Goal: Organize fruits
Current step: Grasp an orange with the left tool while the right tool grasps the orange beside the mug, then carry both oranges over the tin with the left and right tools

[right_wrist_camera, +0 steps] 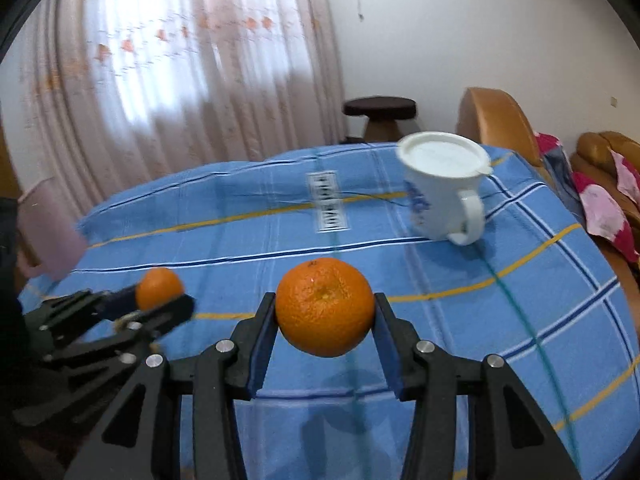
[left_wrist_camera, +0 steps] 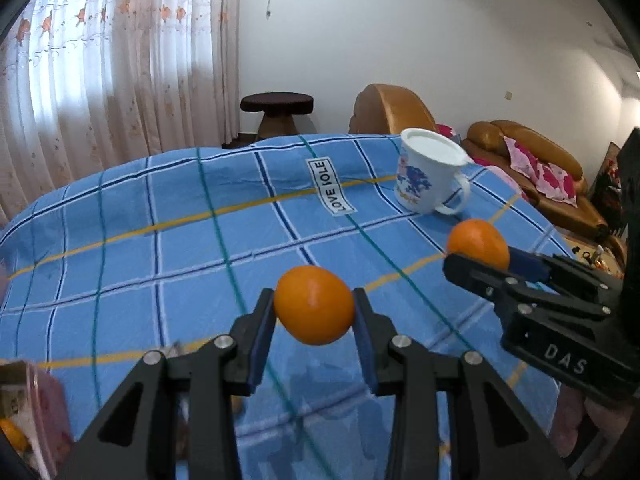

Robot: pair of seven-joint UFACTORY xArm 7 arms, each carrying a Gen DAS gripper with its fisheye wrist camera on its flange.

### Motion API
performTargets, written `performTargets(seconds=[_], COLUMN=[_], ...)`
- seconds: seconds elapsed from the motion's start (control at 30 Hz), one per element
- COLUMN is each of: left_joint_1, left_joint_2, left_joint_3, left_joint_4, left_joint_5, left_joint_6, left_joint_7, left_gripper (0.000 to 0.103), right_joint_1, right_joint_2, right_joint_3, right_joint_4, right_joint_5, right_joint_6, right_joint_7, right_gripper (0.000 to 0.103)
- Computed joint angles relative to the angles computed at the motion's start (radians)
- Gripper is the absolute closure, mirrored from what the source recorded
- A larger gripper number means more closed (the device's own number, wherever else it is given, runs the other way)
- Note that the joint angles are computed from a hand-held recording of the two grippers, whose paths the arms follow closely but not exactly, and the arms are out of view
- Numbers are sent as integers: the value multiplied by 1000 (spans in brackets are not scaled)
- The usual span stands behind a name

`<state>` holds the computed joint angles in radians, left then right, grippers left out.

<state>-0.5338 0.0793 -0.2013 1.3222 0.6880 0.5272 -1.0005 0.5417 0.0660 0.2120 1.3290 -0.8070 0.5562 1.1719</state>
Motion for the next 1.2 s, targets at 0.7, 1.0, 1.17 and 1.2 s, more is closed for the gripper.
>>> performTargets(seconds=[0.7, 1.0, 1.17, 1.2], left_joint_1=[242, 342, 379, 387], left_joint_2=[-450, -629, -709, -728], left_joint_3=[-178, -233, -247, -250], left_joint_4=[-461, -595, -643, -652], left_joint_5=[24, -86, -158, -168], left_joint_6=[-150, -163, -161, -159], left_joint_7=[-141, -104, -64, -57], left_gripper=[64, 64, 64, 64], right_joint_1=[158, 234, 285, 294], right_joint_2=[59, 123, 176, 184], right_joint_3=[46, 23, 3, -3], right_joint_4=[-10, 88, 165, 177], right_joint_5=[-211, -247, -250, -249], right_joint_6=[-39, -39, -44, -48], right_joint_7=[238, 201, 156, 150], right_gripper=[55, 55, 55, 55])
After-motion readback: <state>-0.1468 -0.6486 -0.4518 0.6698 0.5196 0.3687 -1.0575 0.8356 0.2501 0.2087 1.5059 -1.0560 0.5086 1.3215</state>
